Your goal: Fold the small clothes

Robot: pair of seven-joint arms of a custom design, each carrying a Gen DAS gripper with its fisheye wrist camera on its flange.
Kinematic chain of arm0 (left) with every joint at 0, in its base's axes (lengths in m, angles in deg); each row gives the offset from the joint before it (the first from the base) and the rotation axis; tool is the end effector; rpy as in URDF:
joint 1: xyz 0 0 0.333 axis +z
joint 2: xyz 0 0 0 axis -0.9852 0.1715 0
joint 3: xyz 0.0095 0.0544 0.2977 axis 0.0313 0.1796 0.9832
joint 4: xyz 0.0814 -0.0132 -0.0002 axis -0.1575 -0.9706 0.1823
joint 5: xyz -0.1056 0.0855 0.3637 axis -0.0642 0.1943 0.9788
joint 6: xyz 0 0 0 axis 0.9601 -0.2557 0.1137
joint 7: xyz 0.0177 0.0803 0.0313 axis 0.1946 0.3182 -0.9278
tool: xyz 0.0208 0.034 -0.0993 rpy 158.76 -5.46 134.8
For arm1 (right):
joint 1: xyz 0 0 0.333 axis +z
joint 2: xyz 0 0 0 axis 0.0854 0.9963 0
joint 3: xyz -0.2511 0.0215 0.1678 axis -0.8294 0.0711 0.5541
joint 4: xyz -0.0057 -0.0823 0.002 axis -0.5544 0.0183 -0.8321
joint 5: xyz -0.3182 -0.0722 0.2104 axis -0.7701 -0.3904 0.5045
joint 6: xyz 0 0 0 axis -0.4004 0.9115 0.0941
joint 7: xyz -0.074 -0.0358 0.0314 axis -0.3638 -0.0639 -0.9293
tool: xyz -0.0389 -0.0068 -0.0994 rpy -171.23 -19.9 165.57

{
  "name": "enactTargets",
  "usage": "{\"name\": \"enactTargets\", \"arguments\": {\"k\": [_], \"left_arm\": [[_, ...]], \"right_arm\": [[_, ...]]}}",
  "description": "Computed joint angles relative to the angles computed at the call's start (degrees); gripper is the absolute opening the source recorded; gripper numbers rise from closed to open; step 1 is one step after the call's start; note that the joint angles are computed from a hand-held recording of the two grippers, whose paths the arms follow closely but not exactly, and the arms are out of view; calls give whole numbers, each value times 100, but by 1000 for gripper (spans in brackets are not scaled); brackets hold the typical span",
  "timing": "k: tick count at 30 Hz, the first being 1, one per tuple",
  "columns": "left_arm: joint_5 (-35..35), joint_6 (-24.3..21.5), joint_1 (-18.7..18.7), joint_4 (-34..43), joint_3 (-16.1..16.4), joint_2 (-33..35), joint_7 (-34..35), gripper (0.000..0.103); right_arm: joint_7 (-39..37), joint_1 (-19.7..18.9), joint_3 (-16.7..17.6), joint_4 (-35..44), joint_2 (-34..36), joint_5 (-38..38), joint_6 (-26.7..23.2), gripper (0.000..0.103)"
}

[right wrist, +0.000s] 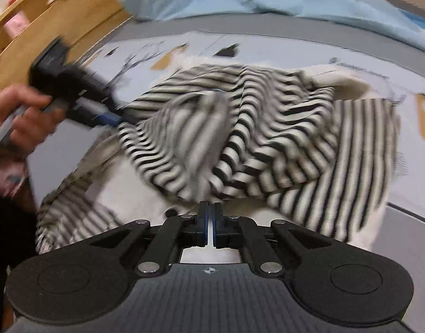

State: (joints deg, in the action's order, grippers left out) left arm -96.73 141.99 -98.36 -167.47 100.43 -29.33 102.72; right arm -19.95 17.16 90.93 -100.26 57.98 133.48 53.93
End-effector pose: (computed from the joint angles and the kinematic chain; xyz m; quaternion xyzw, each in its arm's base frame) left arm 0.4007 -0.0365 0.3384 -0.9102 0.3232 -0.2588 0.0102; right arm 0.5186 0.1495 0.3655 -0.8873 0.3173 0.0514 0.3307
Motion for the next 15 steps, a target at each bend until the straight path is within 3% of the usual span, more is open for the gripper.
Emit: {"name": "enactTargets", "arguments": {"k": [3,5,7,9,10,13,15], "left_arm": [[466,718,215,-62,-341,-36,-110,36],[909,898,743,-14,-946,13,-342,36],[1221,1021,1086,100,-1364,161,-547,36],[1331,1158,842,151,-1146,253,-575,36],[1409,1197,855,189,-1168,302,-633,36],[1716,1352,1479,168,-1780,286,-928,36],[1872,1483,1642,123,-1913,248,-1044,36]], "right_arm": [[-69,-94,-54,117,-4,1173,72,15],[9,-95,-30,148,1,2137,275,39],[-69,-49,30,181,71,2790,409,39],[-157,71,137,199,142,3009,635,39],[-186,113,172,224,196,3037,603,39],[-186,212,262,346,369,2928,409,39],[-58,379,366,329,378,2511,696,38]]}}
